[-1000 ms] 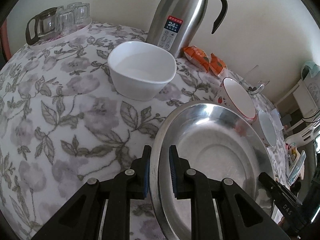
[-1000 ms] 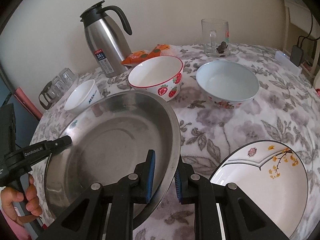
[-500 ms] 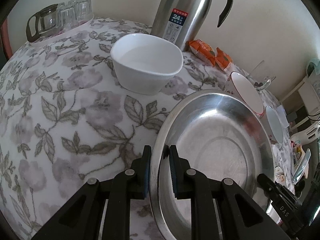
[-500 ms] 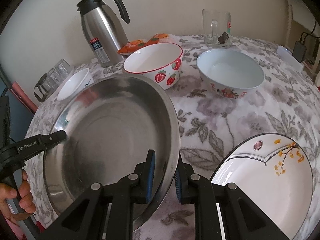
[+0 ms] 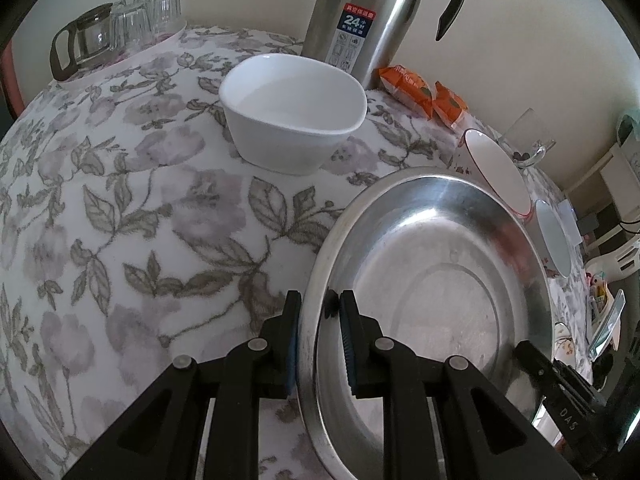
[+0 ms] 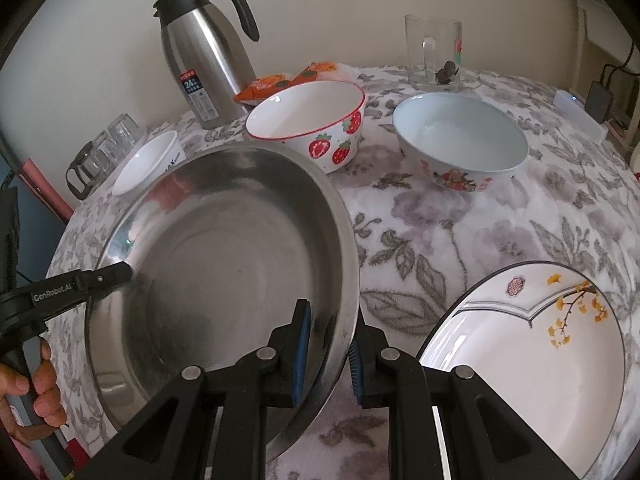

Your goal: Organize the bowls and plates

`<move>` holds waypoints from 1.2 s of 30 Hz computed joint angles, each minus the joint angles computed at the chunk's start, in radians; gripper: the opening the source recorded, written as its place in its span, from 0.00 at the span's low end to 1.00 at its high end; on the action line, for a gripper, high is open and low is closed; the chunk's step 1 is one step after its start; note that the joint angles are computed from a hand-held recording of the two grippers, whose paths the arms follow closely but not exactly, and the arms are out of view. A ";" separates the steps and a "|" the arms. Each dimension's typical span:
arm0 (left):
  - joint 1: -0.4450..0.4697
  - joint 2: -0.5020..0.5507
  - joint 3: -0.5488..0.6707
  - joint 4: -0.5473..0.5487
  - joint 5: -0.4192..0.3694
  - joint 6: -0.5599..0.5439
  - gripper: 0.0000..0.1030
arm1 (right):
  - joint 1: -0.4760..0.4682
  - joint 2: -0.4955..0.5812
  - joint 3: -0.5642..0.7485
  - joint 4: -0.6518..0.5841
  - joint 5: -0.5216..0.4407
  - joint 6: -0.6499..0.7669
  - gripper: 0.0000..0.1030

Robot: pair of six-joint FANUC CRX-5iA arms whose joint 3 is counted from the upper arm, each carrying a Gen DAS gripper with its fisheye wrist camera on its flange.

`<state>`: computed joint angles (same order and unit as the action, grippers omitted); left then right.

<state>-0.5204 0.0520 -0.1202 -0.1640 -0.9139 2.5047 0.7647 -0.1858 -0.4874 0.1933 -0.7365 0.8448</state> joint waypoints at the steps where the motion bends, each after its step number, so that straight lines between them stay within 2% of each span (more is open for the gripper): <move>1: 0.001 -0.001 -0.001 0.001 0.002 0.001 0.18 | 0.002 -0.001 -0.003 0.005 0.003 -0.003 0.18; 17: 0.021 -0.011 -0.002 0.054 -0.020 -0.009 0.22 | -0.029 0.009 0.037 -0.074 -0.033 0.034 0.19; 21: 0.007 -0.015 0.024 0.019 -0.050 0.014 0.33 | -0.035 0.008 0.046 -0.079 -0.049 0.027 0.25; 26: -0.005 -0.038 0.047 -0.018 -0.077 0.052 0.38 | -0.043 -0.010 0.060 -0.091 -0.063 0.030 0.27; 27: -0.012 -0.039 0.059 -0.036 -0.091 0.067 0.43 | -0.041 -0.016 0.059 -0.082 -0.065 0.021 0.27; 28: -0.023 -0.040 0.076 -0.063 -0.114 0.086 0.51 | -0.040 -0.023 0.058 -0.071 -0.065 0.011 0.32; 31: -0.040 -0.028 0.118 -0.103 -0.181 0.110 0.59 | -0.022 -0.056 0.039 -0.014 -0.055 -0.038 0.56; 33: -0.047 -0.012 0.147 -0.112 -0.235 0.112 0.60 | -0.013 -0.070 0.035 0.008 -0.050 -0.051 0.57; 36: -0.053 0.010 0.174 -0.118 -0.299 0.113 0.65 | 0.009 -0.082 0.025 0.061 -0.054 -0.088 0.67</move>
<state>-0.5732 0.0615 0.0537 -0.2824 -1.2130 2.6173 0.7736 -0.2674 -0.4628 0.2544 -0.7904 0.7571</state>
